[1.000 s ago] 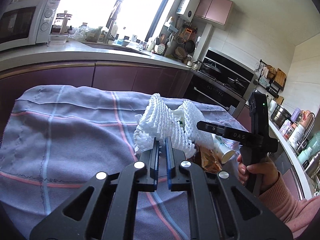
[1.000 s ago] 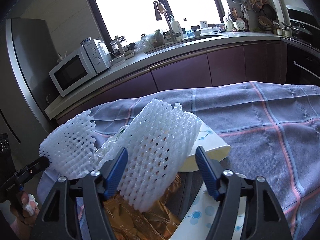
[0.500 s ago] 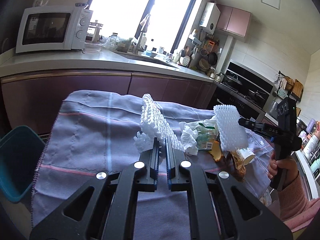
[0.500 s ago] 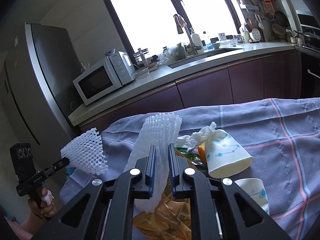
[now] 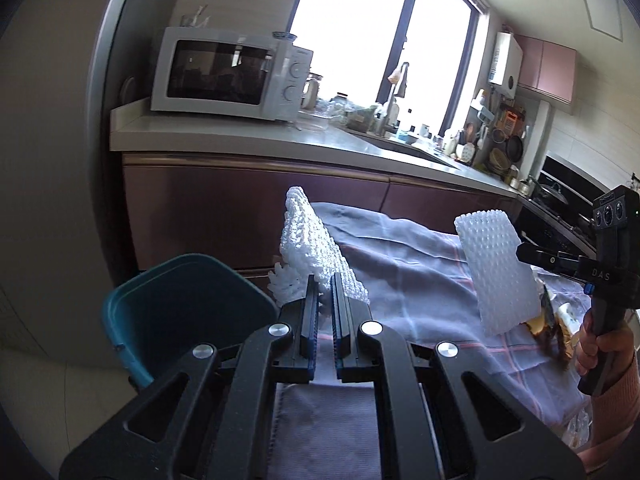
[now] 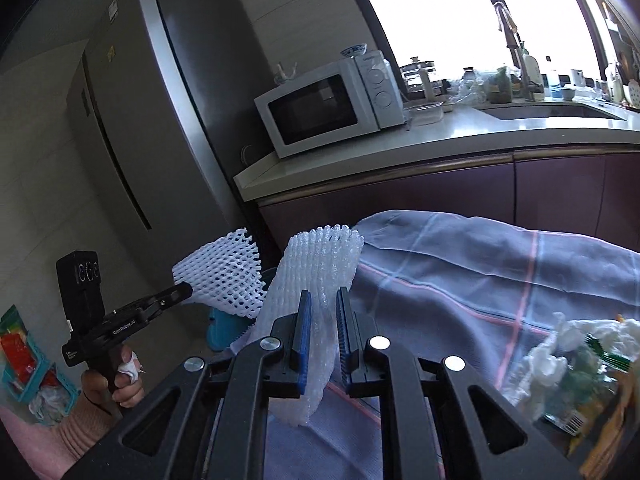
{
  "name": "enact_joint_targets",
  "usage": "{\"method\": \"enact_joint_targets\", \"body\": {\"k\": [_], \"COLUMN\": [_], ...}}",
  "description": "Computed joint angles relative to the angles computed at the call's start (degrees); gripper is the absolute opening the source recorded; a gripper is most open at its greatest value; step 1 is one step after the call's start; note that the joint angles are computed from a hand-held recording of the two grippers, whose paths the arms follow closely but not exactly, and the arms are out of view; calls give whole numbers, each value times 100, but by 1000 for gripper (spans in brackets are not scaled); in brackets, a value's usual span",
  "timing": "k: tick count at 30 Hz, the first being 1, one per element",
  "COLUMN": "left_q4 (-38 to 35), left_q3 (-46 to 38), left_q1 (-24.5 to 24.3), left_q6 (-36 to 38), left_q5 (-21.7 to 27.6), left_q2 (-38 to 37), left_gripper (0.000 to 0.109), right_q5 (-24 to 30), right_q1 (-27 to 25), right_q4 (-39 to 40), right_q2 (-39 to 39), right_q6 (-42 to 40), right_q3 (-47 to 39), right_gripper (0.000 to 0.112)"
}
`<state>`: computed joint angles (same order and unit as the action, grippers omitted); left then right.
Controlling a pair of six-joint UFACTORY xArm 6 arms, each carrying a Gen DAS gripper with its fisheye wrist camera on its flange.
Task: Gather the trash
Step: 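Carry both foam nets to the teal bin and open both tools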
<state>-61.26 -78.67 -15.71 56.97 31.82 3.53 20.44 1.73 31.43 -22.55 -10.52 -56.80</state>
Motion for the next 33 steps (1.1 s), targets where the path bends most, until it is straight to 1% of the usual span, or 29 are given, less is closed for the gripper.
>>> {"method": "enact_joint_targets", "body": {"k": [2, 4, 6, 12, 15, 19, 22, 23, 24, 25, 26, 28, 29, 31, 33], "left_q4": [243, 408, 640, 1204, 1511, 2067, 2306, 2379, 2433, 2518, 2548, 2682, 2717, 2698, 2713], "left_q3": [-110, -264, -372, -735, -986, -1494, -1834, -1953, -1922, -2026, -2055, -2097, -2151, -2080, -1998], "left_q1": [176, 330, 439, 618, 621, 630, 640, 647, 642, 644, 635, 625, 622, 608, 587], "left_q6": [-218, -387, -622, -1236, -1514, -1988, -2255, -2331, -2376, -2476, -2522, -2643, -2678, -2635, -2648], "left_q5": [-32, -36, -85, -162, -156, -56, 41, 66, 22, 45, 50, 18, 26, -69, -125], "left_q2": [162, 395, 600, 1200, 1507, 1990, 2294, 2395, 2405, 2494, 2537, 2626, 2676, 2683, 2645], "left_gripper": [7, 7, 7, 7, 7, 7, 7, 7, 7, 10, 11, 13, 14, 20, 21], "right_q5": [17, 165, 275, 638, 917, 1353, 1621, 1720, 1822, 1938, 2024, 2196, 2299, 2262, 2136], "right_q1": [209, 340, 462, 730, 786, 829, 856, 862, 870, 878, 885, 896, 889, 879, 879], "right_q4": [140, 462, 546, 160, 9, -464, -794, -864, -968, -1057, -1134, -1306, -1313, -1310, -1314], "right_q2": [545, 1102, 1608, 2954, 3523, 4222, 4590, 4704, 4825, 4988, 5080, 5244, 5299, 5277, 5101], "right_q6": [-121, -353, -386, 36, 251, 731, 1029, 1113, 1222, 1321, 1406, 1588, 1643, 1692, 1651], "right_q3": [-468, -1005, -1501, -2889, -3509, -4305, -4735, -4878, -5039, -5263, -5385, -5607, -5692, -5652, -5396], "right_gripper": [11, 11, 11, 11, 11, 11, 12, 14, 14, 17, 20, 22, 26, 31, 32]}}
